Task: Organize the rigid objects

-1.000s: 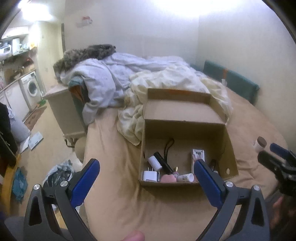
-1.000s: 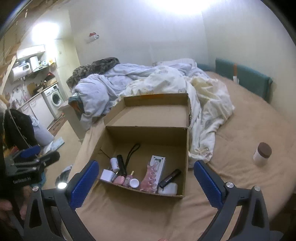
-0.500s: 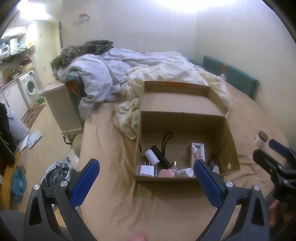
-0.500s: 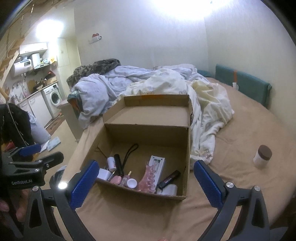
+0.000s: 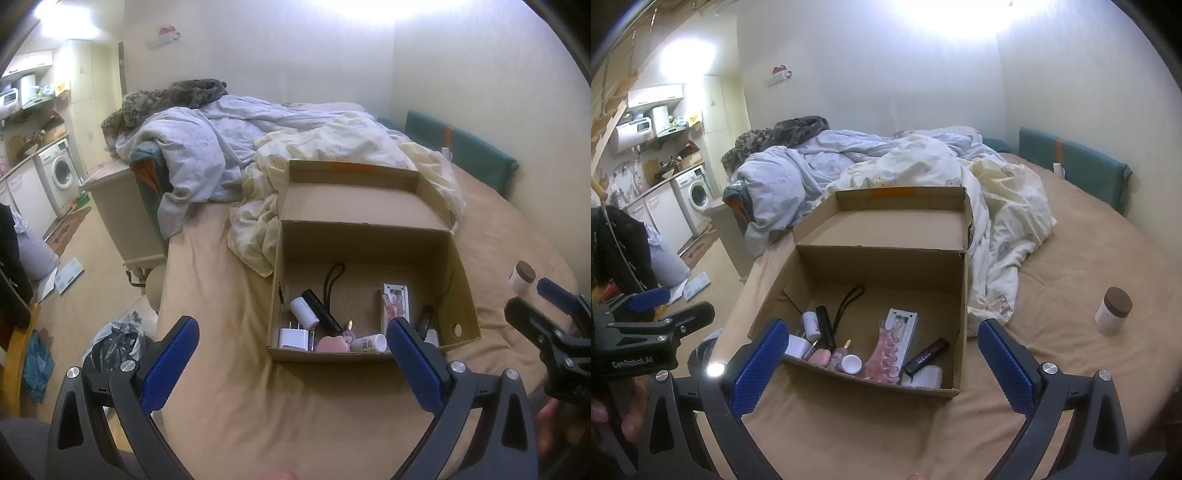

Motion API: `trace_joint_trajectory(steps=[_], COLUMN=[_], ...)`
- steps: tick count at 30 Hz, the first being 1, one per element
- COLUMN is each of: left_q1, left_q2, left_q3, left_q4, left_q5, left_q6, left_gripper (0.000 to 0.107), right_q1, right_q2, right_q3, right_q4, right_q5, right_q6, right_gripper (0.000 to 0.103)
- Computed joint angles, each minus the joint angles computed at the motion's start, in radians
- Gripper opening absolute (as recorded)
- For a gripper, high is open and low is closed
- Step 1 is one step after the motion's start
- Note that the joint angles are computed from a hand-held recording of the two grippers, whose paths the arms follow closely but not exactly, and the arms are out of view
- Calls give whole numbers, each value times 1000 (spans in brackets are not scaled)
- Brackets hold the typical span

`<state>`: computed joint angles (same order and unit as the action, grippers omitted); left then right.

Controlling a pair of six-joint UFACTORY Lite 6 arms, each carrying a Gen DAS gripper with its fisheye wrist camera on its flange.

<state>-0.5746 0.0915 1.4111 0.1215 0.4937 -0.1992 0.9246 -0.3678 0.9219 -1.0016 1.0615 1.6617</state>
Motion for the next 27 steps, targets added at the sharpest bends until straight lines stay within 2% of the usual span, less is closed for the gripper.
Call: trace_joint_trajectory(steps=[27], left_q1=[0], left_q2=[-5], left_q3=[-8], left_q4=[6], left_q5=[-2], left_q6=[-9], left_gripper=[101], right_q1=[2], right_q2=[4], right_q3=[6], right_q4=[3], right_q5=[3], right_q6=[-4], right_gripper=[103])
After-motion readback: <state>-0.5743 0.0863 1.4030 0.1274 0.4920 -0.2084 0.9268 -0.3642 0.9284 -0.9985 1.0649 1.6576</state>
